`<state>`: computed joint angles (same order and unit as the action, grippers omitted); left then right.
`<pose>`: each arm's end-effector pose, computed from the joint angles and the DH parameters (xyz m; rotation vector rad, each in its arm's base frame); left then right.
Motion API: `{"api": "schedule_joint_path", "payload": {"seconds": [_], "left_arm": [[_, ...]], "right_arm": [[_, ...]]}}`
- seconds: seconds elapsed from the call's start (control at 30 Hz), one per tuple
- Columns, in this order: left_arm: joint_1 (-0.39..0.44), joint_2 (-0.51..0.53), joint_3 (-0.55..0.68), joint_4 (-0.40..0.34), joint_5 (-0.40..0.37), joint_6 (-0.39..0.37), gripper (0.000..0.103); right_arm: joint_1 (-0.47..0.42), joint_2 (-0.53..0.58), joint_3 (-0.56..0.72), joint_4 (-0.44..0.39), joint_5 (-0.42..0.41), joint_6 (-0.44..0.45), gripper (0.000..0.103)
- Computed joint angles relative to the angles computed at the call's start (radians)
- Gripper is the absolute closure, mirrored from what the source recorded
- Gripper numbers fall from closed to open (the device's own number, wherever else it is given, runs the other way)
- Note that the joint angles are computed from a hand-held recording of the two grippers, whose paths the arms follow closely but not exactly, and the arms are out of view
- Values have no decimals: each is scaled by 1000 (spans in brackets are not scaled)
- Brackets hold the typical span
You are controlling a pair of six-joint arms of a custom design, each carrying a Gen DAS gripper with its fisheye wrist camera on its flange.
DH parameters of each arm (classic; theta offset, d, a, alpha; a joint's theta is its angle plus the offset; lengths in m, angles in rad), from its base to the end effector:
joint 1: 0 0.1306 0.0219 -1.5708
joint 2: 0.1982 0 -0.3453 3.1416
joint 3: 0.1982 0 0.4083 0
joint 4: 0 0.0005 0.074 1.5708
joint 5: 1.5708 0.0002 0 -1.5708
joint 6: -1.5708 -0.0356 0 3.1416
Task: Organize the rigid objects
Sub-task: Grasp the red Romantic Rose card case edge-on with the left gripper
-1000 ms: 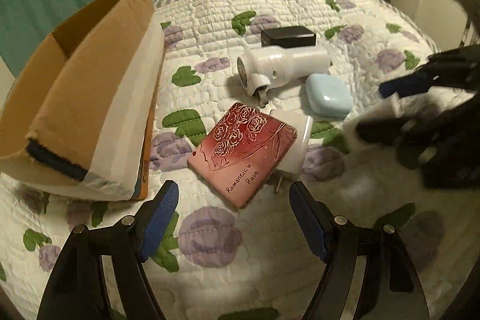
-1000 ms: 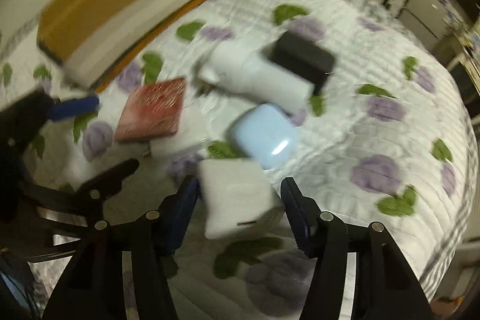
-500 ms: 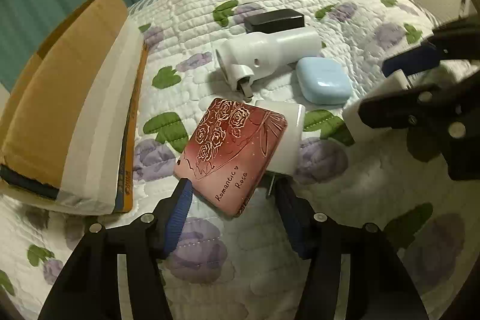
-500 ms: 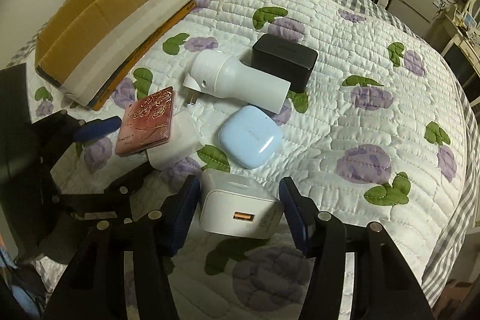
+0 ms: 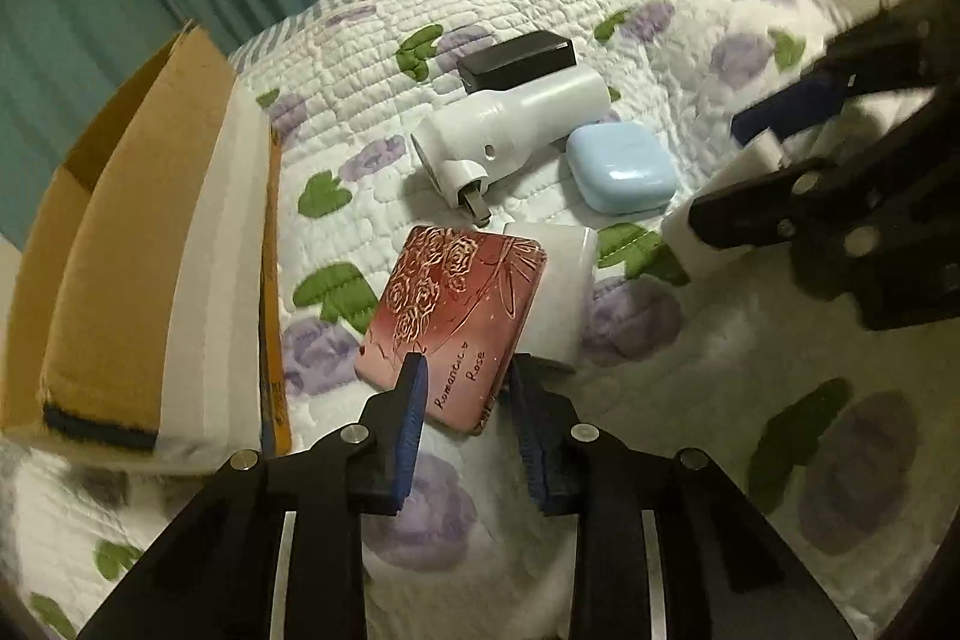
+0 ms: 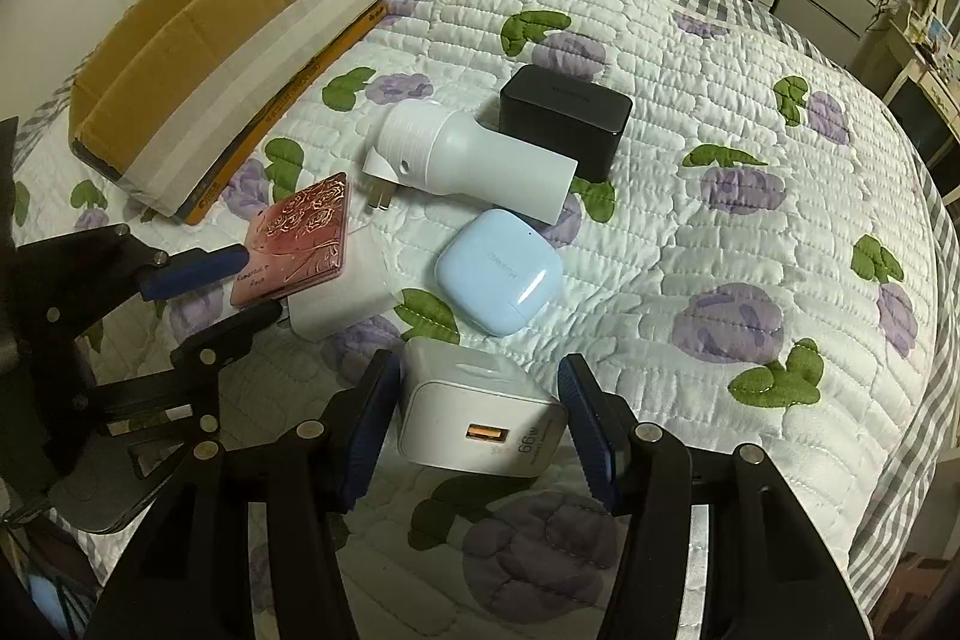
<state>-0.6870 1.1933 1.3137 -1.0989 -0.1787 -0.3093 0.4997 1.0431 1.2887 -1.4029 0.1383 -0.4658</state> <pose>0.3333 -0.2659 0.4288 1.1467 2.2528 0.0776 0.3097 0.1629 0.4565 -0.0065 2.7110 0.0976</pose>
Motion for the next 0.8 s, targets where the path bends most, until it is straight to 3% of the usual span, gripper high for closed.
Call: {"api": "schedule_joint_path", "payload": {"seconds": [0.07, 0.23, 0.37, 0.47, 0.57, 0.77, 0.8], "left_arm": [[-4, 7, -9, 31, -29, -21, 59], [12, 51, 13, 65, -15, -20, 57], [17, 38, 19, 64, 16, -34, 79], [36, 21, 44, 43, 57, -9, 87], [56, 27, 71, 20, 84, 15, 89], [54, 96, 91, 62, -39, 47, 86], [57, 97, 89, 65, -29, 55, 87]], "right_arm": [[-1, -1, 0, 0, -2, -1, 48], [-7, -3, -2, 2, -12, -6, 48], [-5, -4, -2, 2, -6, -10, 48], [-3, -7, -1, 1, 7, -16, 48], [-4, -10, -2, 3, 11, -23, 48], [-5, -10, -2, 4, 9, -26, 48], [-6, -10, -2, 4, 8, -27, 48]]}}
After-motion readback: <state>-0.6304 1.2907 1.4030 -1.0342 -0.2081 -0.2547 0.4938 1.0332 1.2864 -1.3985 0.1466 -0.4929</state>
